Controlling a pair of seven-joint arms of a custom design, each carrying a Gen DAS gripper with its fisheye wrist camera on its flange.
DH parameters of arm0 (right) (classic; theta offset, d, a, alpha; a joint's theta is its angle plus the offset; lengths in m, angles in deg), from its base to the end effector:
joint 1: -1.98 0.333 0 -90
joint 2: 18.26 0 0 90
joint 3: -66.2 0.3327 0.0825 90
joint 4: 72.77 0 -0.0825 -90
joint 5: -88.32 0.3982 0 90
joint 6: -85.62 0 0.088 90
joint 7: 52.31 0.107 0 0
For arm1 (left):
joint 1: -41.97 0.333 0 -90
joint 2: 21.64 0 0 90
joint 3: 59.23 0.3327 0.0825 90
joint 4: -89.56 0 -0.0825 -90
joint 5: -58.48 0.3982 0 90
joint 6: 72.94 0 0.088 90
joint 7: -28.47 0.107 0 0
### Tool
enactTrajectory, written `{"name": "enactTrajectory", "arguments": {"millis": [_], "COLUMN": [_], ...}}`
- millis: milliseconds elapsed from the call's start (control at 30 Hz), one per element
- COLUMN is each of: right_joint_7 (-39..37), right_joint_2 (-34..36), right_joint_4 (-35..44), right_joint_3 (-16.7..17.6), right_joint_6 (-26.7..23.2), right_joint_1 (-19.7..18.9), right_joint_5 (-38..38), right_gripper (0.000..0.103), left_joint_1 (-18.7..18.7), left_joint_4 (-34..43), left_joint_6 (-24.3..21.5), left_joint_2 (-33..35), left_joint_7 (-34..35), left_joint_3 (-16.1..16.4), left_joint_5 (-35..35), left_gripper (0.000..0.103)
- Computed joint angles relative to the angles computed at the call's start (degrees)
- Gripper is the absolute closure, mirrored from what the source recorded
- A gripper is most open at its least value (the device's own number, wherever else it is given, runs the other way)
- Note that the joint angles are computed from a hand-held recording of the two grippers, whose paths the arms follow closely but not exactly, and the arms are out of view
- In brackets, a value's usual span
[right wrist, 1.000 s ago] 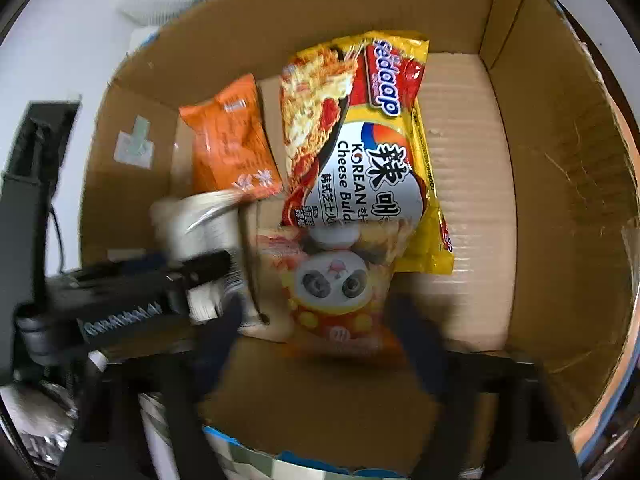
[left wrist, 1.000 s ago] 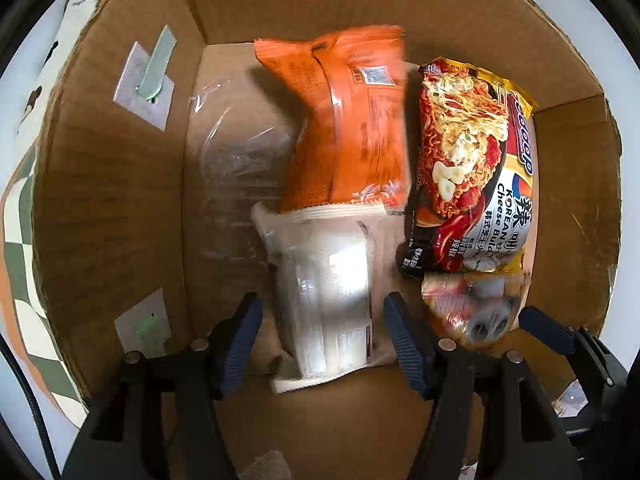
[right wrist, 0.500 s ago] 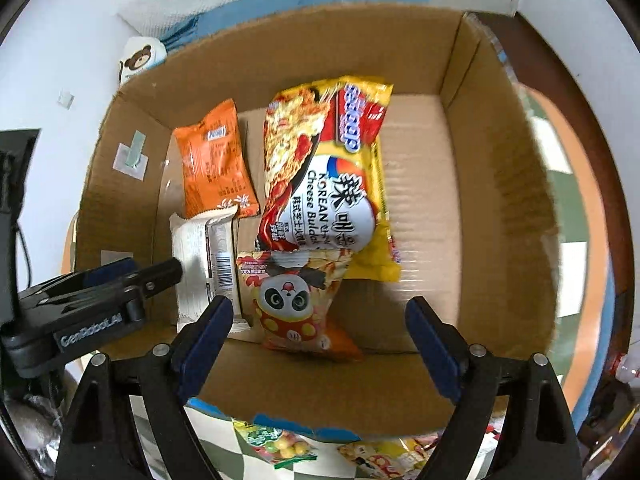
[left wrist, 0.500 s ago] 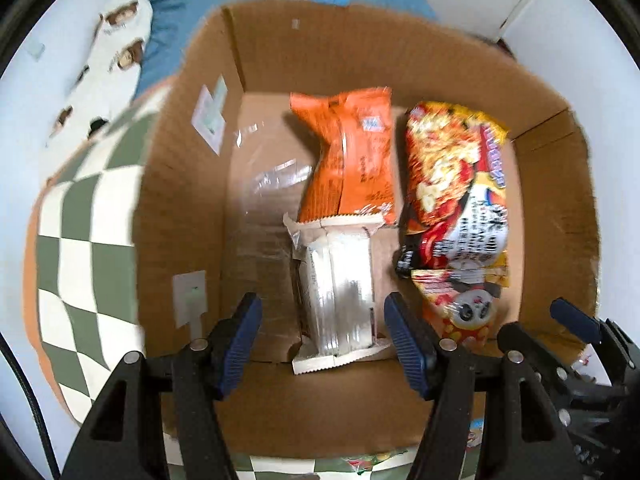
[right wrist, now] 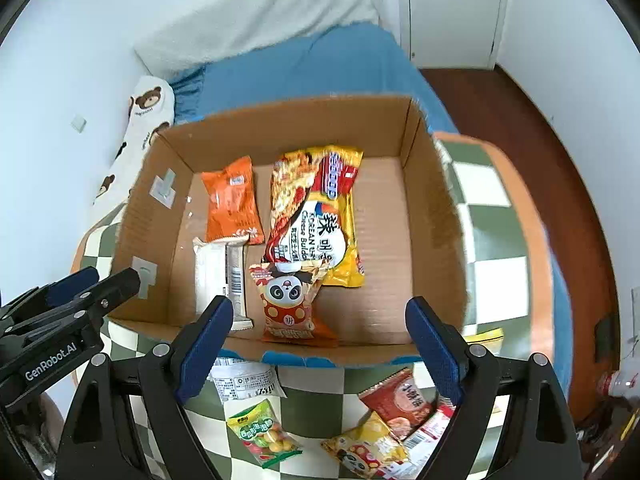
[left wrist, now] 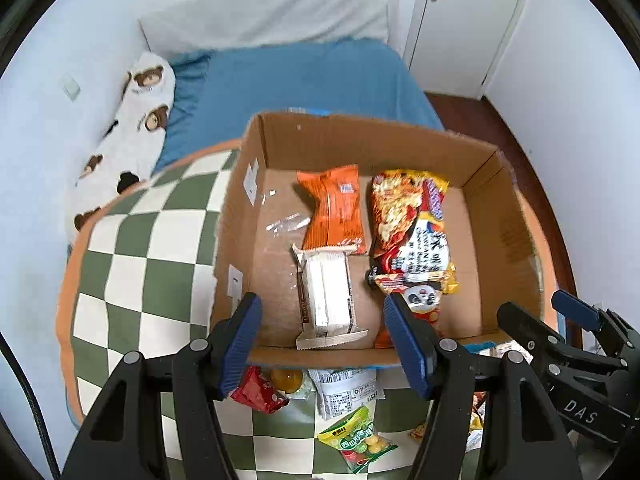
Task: Organize snacks
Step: 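Move both grippers back over the remaining snacks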
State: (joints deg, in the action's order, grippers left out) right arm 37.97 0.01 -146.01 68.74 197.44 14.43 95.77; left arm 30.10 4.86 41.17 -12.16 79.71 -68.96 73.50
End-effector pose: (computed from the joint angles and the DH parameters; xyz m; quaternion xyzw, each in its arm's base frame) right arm 0.6778 0.1846 0.6261 -0.7679 0.6118 -0.0510 0.1826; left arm 0.6212 -0.2182 0.6333 -0.7702 0.6034 -0.1382 0.1538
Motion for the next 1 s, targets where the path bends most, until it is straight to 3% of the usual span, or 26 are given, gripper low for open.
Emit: {"name": "enactTrajectory", "arguments": {"millis": [267, 600, 733, 1000], "right_joint_7": [-1.11, -1.43, -0.77, 3.01], "right_joint_2": [-8.18, -14.88, -16.75, -17.0], "right_joint_4": [-7.46, -15.03, -19.93, -30.57], "right_joint_3": [0.01, -0.28, -0.96, -3.01], "right_joint_6": [5.73, 5.5, 2.86, -3.05], "right_joint_1": [0.3, -0.56, -1.37, -4.27], "right_joint_5": [-0.97, 3.85, 4.96, 7.89], "right_gripper": [0.013, 0.013, 0.013, 0.013], "left_joint_1": [-1.15, -0.74, -0.52, 0.6], "left_joint_4": [-3.69, -11.39, -15.75, -24.95], "left_joint_6": [2.52, 3.38, 1.91, 1.53], "left_joint_2": [-5.13, -10.25, -11.08, -8.45], "left_joint_7": [-3.05, -5.66, -5.11, -3.18], "left_joint_3": [-1.0, -2.32, -2.6, -1.8], "left_joint_5": [4.73, 2.56, -2.11, -23.86], "left_gripper": [0.041, 0.041, 0.041, 0.041]}}
